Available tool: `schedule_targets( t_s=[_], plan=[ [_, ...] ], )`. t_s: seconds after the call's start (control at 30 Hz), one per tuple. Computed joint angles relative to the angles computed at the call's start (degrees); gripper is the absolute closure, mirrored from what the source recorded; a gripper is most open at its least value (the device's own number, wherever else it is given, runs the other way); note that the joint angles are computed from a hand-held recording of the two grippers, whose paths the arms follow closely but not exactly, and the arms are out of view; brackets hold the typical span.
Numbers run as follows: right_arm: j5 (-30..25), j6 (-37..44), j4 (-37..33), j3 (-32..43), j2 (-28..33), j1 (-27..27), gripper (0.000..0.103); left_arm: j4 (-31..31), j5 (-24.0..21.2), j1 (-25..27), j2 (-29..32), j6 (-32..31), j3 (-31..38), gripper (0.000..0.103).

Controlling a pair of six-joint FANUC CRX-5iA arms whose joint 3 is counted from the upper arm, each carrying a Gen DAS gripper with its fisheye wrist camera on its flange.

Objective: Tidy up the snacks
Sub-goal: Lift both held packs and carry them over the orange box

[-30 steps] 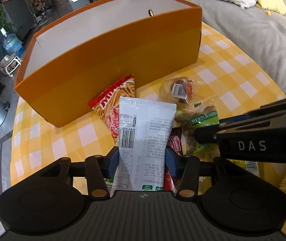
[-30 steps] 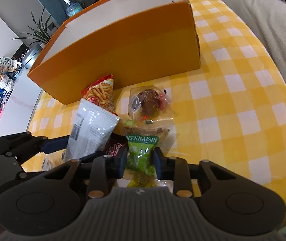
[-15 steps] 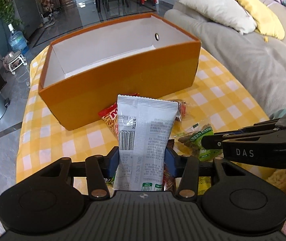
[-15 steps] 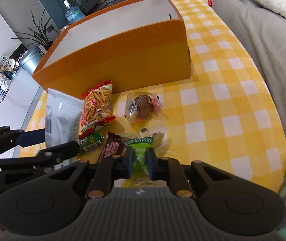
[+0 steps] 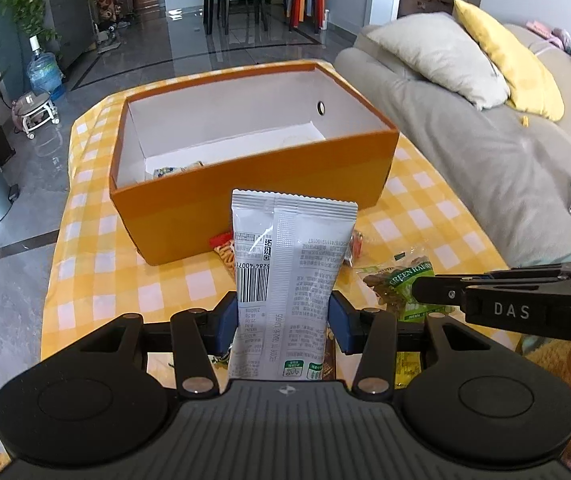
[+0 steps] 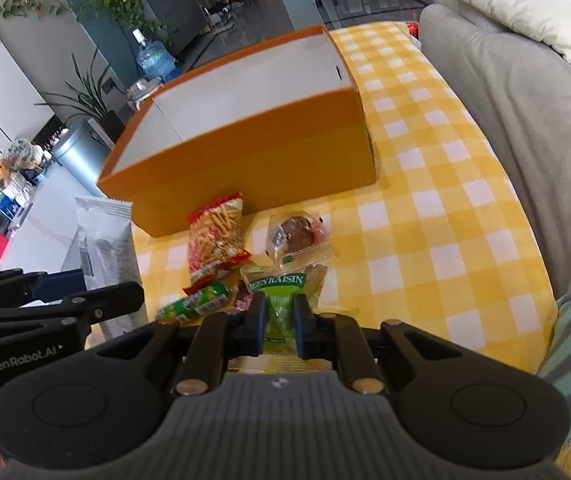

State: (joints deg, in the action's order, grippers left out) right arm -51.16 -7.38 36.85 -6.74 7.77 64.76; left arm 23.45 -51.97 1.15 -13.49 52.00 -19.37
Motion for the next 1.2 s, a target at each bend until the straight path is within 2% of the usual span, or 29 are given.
schedule_targets(
  t_s=[0.33, 0.73, 0.9, 1.2],
  plan=[
    [-0.5, -1.6, 7.5, 1.1, -0.8, -0.4, 0.093, 2.3, -0.9, 0.6, 2.6, -1.0, 5.6, 0.049],
    [1.5, 7.4, 10.0, 8.7, 2.6, -5.6, 0.093, 5.9, -4.8, -0.1, 10.7, 0.0, 16.4, 0.049],
    [4.4, 10.8, 7.9, 11.7, 4.2, -8.8, 0.093, 4.1, -5.7, -1.0, 14.9, 2.1, 22.2, 0.049],
    [5.4, 20.8, -0.5, 20.5, 9.9, -13.9, 0.094, -0.2, -8.8, -2.0, 23.4, 8.1, 33.3, 0.049]
  ],
)
